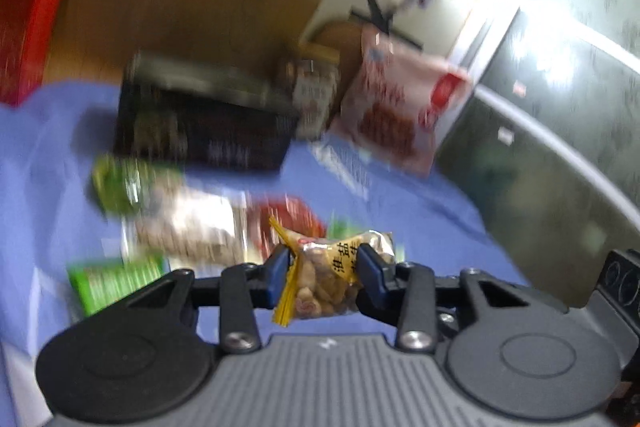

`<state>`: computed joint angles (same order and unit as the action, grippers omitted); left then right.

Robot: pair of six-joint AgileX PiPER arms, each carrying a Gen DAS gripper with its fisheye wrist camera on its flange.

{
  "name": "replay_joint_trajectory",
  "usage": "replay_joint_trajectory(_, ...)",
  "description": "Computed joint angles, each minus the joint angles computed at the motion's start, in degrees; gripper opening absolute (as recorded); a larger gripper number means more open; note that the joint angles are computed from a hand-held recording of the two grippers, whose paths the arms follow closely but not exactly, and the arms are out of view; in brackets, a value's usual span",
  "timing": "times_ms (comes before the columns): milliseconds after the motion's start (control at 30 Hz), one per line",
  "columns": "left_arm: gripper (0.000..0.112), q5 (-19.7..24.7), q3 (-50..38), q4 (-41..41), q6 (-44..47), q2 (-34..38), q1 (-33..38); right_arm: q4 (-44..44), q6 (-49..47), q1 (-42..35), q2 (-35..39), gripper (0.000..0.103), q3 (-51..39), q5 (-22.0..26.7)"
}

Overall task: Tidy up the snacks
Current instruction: 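Carry the peanut bag over the black tin and open the left gripper, then grasp the green clear bag with the left gripper and drop it into the tin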

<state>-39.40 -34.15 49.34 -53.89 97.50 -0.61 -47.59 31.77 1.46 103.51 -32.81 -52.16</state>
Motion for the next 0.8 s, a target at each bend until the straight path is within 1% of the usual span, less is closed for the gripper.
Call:
replay_joint_trajectory(67,0.035,2.57,-4.96,2.61,-3.44,-0.21,1.15,-3.34,4.94,0.57,1.96,0.034,-7.27,2.29)
replay_joint_trajectory(133,0.035,4.37,-11.15,4.57,-5.60,1.62,1.88,-6.15,10.40,1.33,4.93,0.034,-15.54,5.17)
replay_joint_trajectory(200,0.035,7.10,-19.71,9.72,-12.05,5.57,2.37,-8.73,15.99,2.06,8.89,0.034,-24.58,8.14)
replay_joint_trajectory(267,0.035,10.68,-29.25,15.59,-19.14,10.92,2.45,-11.37,21.99,3.79,13.21,0.034,-34.13,12.80)
replay_joint_trajectory(367,0.035,16.09,-40.18,21.86,-27.72,17.34,2.50,-19.15,35.31,7.04,19.38,0.035,-47.49,18.93)
replay_joint_trajectory(400,0.041,17.76,-42.94,23.55,-30.19,19.11,2.38,-21.63,39.06,7.99,21.30,0.036,-51.14,20.26)
replay_joint_trajectory(433,0.044,20.24,-46.41,27.28,-34.64,21.10,2.23,-26.31,44.79,8.83,23.26,0.037,-55.21,21.17)
replay_joint_trajectory(467,0.051,22.65,-48.78,30.98,-38.74,22.41,1.86,-31.41,50.52,9.50,25.38,0.042,-59.16,21.34)
replay_joint_trajectory(500,0.052,24.84,-50.36,32.96,-40.56,23.47,1.73,-36.13,55.52,10.22,27.33,0.047,-62.84,22.27)
replay_joint_trajectory(533,0.052,26.61,-51.17,32.72,-40.09,24.13,1.63,-38.61,58.22,10.92,28.43,0.048,-64.96,23.90)
replay_joint_trajectory(567,0.052,27.09,-50.25,30.18,-37.32,23.63,2.14,-38.81,58.64,11.33,28.30,0.048,-64.97,25.52)
replay_joint_trajectory(600,0.053,25.52,-48.02,25.37,-32.26,22.14,3.27,-36.71,56.76,10.93,27.32,0.048,-63.24,25.13)
replay_joint_trajectory(667,0.056,19.31,-40.86,14.76,-20.80,17.91,6.24,-29.42,50.80,8.66,24.30,0.048,-56.35,19.57)
replay_joint_trajectory(700,0.057,16.04,-36.50,11.95,-17.11,15.50,7.78,-28.76,50.09,7.33,22.70,0.048,-52.64,16.32)
replay_joint_trajectory(733,0.057,14.11,-33.38,11.36,-15.70,13.82,8.79,-29.13,49.29,6.23,21.33,0.048,-49.22,13.70)
replay_joint_trajectory(767,0.057,12.91,-30.98,13.06,-16.59,12.59,9.76,-30.01,48.78,5.47,20.62,0.048,-46.89,12.27)
replay_joint_trajectory(800,0.057,11.87,-29.22,16.91,-19.74,11.82,10.75,-30.97,48.19,5.05,19.84,0.048,-44.26,11.74)
